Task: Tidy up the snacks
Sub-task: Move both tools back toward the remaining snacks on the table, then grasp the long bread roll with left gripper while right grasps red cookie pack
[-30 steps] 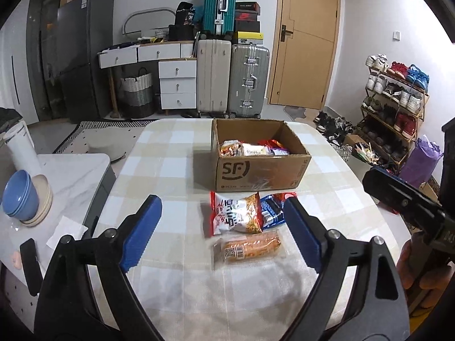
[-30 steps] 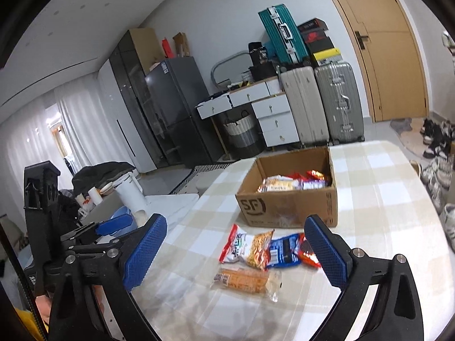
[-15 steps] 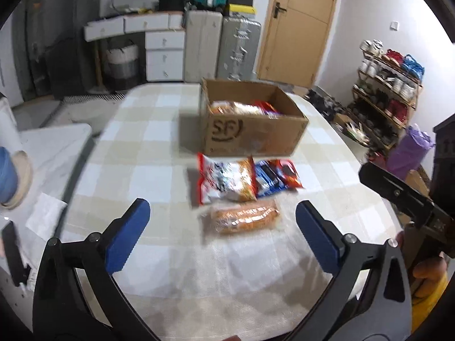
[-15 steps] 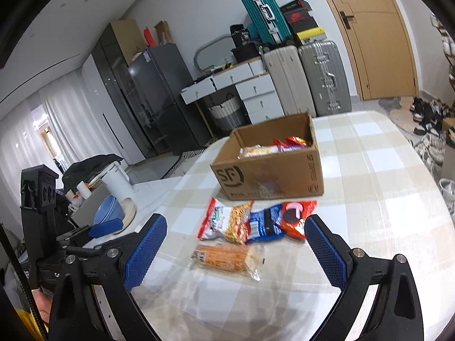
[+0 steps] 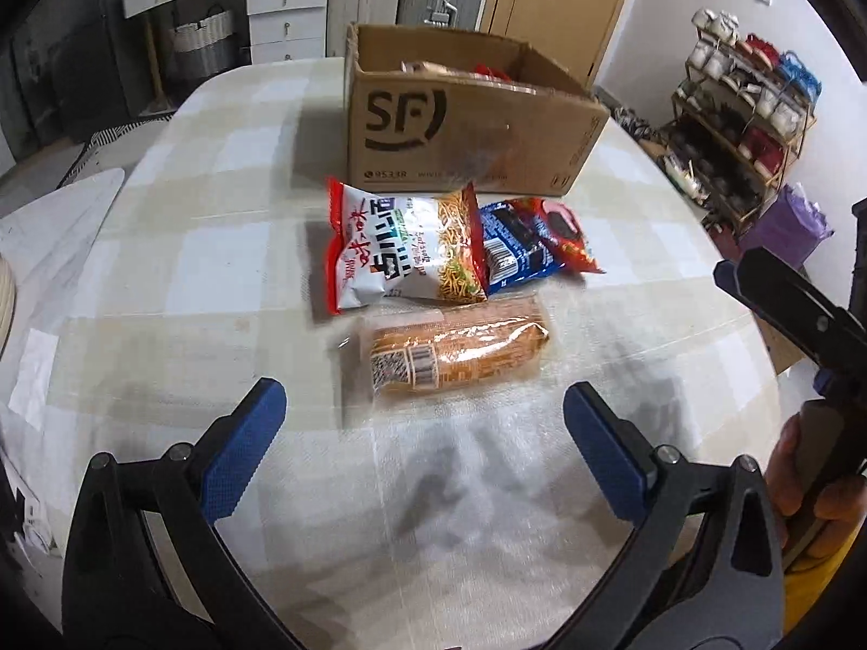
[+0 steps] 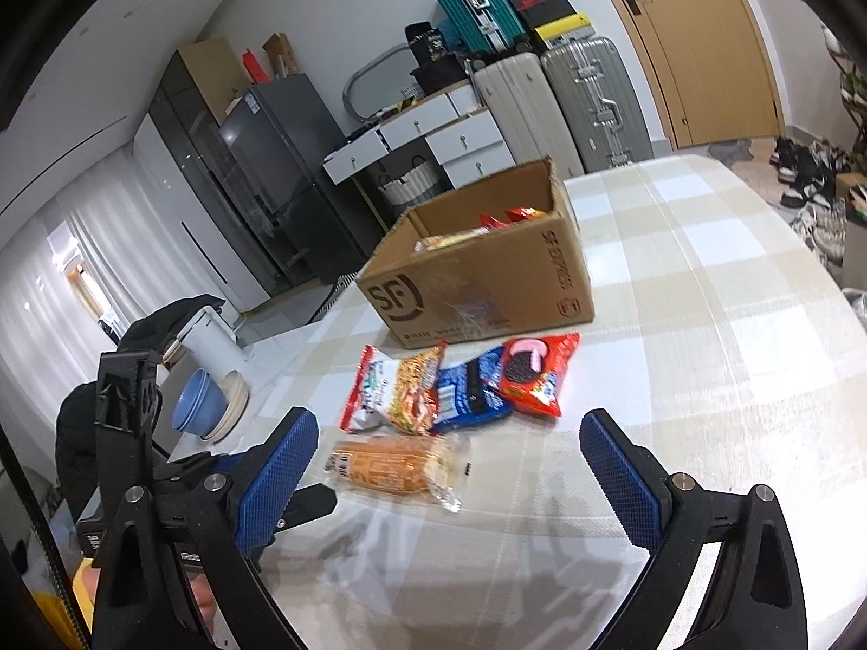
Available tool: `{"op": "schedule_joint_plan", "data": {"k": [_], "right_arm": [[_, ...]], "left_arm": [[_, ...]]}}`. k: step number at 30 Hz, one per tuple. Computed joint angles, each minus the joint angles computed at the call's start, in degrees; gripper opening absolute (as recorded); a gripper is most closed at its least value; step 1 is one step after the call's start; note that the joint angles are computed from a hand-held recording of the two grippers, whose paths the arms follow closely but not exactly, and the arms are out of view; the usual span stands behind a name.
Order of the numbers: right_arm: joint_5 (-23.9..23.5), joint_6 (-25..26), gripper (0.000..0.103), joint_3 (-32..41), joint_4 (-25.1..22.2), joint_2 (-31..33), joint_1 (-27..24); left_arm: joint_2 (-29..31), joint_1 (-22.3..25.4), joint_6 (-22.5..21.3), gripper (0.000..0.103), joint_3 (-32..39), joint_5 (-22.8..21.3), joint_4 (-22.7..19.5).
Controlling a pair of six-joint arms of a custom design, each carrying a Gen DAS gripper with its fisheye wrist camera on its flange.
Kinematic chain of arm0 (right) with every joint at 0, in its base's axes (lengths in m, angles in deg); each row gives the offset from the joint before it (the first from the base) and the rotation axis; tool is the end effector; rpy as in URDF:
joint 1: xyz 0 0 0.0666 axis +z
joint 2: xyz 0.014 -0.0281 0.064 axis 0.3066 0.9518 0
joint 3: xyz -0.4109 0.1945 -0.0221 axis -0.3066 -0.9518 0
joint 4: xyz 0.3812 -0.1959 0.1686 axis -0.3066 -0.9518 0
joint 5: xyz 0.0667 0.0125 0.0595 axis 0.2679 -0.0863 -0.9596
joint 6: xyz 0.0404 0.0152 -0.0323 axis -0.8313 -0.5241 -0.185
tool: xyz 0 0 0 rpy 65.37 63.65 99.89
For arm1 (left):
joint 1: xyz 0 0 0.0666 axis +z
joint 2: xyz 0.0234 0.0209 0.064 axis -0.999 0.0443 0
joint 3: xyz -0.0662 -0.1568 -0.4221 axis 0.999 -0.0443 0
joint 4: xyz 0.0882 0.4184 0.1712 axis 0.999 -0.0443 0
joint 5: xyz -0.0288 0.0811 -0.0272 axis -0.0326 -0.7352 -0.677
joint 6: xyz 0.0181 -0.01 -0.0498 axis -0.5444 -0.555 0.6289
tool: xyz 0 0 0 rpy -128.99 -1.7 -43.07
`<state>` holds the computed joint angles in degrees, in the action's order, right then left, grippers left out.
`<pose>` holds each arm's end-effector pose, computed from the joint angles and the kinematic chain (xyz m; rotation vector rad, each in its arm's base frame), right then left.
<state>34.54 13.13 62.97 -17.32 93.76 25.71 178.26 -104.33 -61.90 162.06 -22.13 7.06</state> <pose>0.5646 0.0863 0.4529 0.1450 2.1580 0.5874 0.6504 -0.2037 0.5129 0.4195 2.5363 -0.3223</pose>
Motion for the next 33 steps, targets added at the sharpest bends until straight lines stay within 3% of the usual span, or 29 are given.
{"op": "schedule_joint_plan", "data": {"k": [4, 7, 12, 16, 17, 18, 20, 27, 30, 33], "right_arm": [[-1.7, -0.9, 0.099, -0.4, 0.1, 0.9, -1.1], [-2.4, -1.4, 0.099, -0.6, 0.3, 1.4, -1.8], [-3.5, -2.5, 0.099, -1.2, 0.9, 1.9, -2.8], [-4.1, -3.2, 0.099, -1.5, 1.2, 2.0, -3.4], [-4.1, -3.4, 0.099, -1.6, 1.2, 1.9, -3.4], [-4.2, -3.5, 0.099, -1.6, 1.3, 1.9, -3.5], [-4.3, -3.8, 0.099, -1.8, 1.4, 1.9, -3.7], [-5.0, -4.0, 0.099, -1.8, 1.3, 1.9, -3.6], [-4.8, -3.8, 0.099, -1.9, 1.1, 1.7, -3.3], [-4.6, -3.7, 0.099, -1.6, 0.8, 1.7, -3.1]], "left_arm": [[2.8, -0.4, -1.3, 0.102, 2.8, 0.2, -1.6], [6.5, -0.3, -3.9, 0.102, 7.6, 3.4, -6.4], [9.1, -2.3, -12.7, 0.102, 11.0, 0.1, -8.3], [11.7, -3.1, -16.7, 0.101, 14.4, -1.0, -10.4], [12.3, -3.0, -17.3, 0.096, 15.3, -0.4, -10.9], [12.9, -2.9, -17.7, 0.083, 16.2, 0.2, -11.7], [14.3, -2.8, -18.7, 0.075, 18.4, 1.4, -14.2], [13.6, -3.8, -23.3, 0.054, 16.6, -0.1, -14.8], [13.7, -3.4, -22.6, 0.042, 17.1, 0.8, -15.1], [13.8, -2.7, -21.4, 0.04, 17.2, 2.8, -15.7]]}}
